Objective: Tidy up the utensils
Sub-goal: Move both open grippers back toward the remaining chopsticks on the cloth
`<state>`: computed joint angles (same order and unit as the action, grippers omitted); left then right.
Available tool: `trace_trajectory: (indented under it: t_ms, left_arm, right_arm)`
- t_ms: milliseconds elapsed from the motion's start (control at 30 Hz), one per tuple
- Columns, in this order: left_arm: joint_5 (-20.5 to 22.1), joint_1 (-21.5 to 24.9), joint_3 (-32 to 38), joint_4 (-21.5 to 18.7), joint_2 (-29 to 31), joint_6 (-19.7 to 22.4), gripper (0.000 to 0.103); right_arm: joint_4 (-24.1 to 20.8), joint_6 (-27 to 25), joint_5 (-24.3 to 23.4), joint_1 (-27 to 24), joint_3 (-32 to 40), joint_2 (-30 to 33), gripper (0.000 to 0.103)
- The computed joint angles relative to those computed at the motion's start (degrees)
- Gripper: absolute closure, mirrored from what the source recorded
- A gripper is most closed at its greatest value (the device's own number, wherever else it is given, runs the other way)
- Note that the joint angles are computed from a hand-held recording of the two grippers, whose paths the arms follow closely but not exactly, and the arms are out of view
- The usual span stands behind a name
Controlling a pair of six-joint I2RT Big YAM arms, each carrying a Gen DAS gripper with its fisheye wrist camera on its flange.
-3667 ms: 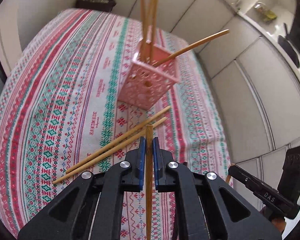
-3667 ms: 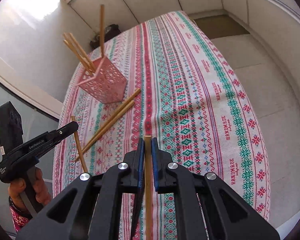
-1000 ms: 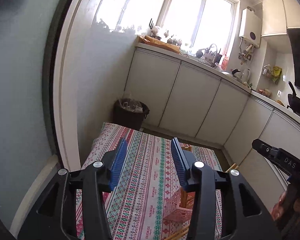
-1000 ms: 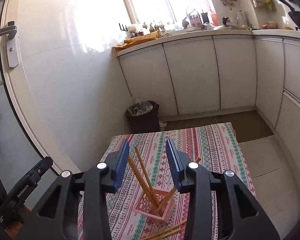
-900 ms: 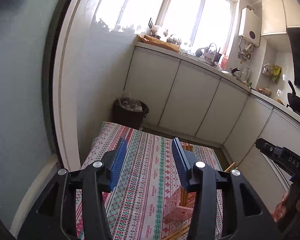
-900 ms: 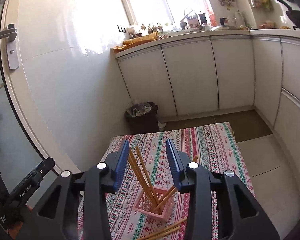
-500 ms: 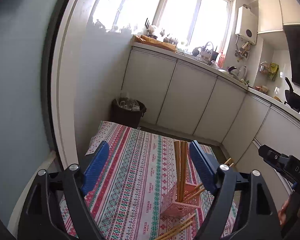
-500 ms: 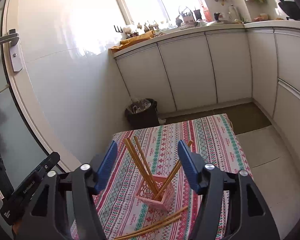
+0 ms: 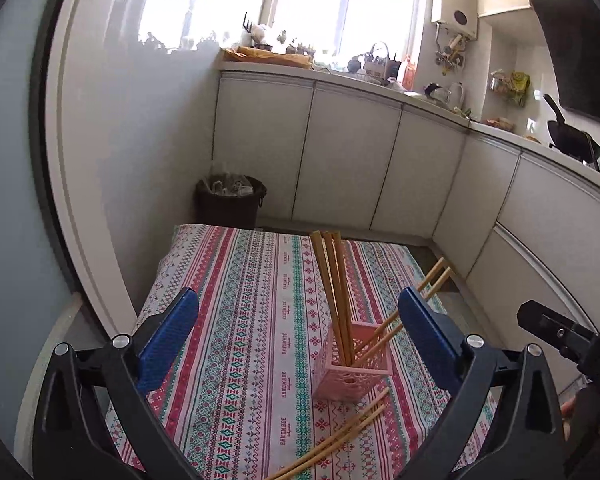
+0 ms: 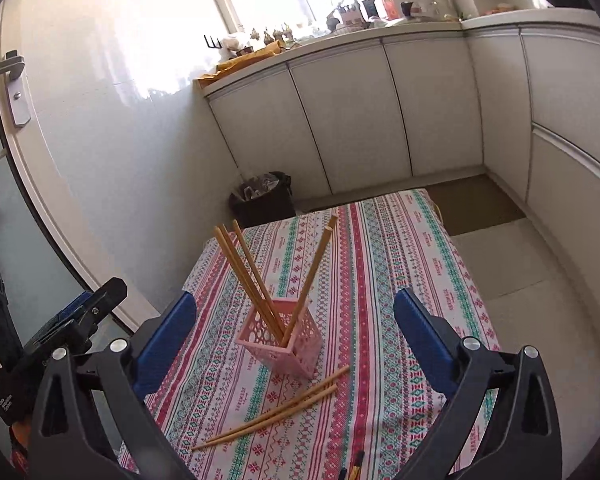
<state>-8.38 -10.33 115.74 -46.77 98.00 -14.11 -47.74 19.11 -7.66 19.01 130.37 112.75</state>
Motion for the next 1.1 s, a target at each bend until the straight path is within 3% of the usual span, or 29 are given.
trace_trajectory:
  t_ms: [233, 367, 400, 500, 567, 700, 867, 1067, 1100]
  left_arm:
    - [5.4, -0.9, 3.3, -9.3, 3.9, 7.2, 0.007]
    - [7.9, -2.1, 6.8, -18.5, 8.1, 14.0, 0.007]
    - [7.9, -2.4, 6.9, -20.2, 9.0, 15.5, 0.009]
    - [7.2, -3.1, 9.2, -27.4, 12.9, 18.9, 0.034]
    - [5.9, -3.4, 10.0, -30.9, 14.8, 19.7, 0.035]
    - [5.1, -3.6, 10.2, -32.9, 16.5, 20.7, 0.035]
    - [6.0, -3.9, 10.7, -32.1, 16.7, 20.7, 0.036]
    - [6.8, -5.1, 15.7, -32.9, 19.3, 18.5, 0.05]
    - [7.1, -5.2, 16.4, -33.3, 19.7, 18.7, 0.057]
  right_arm:
    - [1.5, 3.4, 2.9, -0.8, -12.9, -6.4, 0.007]
    - [0.7, 4.8, 2.2, -1.6, -18.4, -8.6, 0.007]
    - [-0.2, 5.0, 1.4, -2.0, -18.7, -8.3, 0.007]
    - [-2.9, 5.5, -1.2, -3.1, -17.4, -6.9, 0.007]
    - [-3.0, 5.8, -2.0, -3.4, -18.2, -7.1, 0.007]
    - [-3.5, 5.5, -3.0, -3.8, -18.6, -7.5, 0.007]
    - [-4.8, 6.0, -3.1, -4.6, -18.8, -7.6, 0.007]
    - [-5.3, 6.5, -3.8, -5.5, -19.1, -7.8, 0.007]
    - [-5.6, 6.5, -3.9, -5.7, -19.1, -7.8, 0.007]
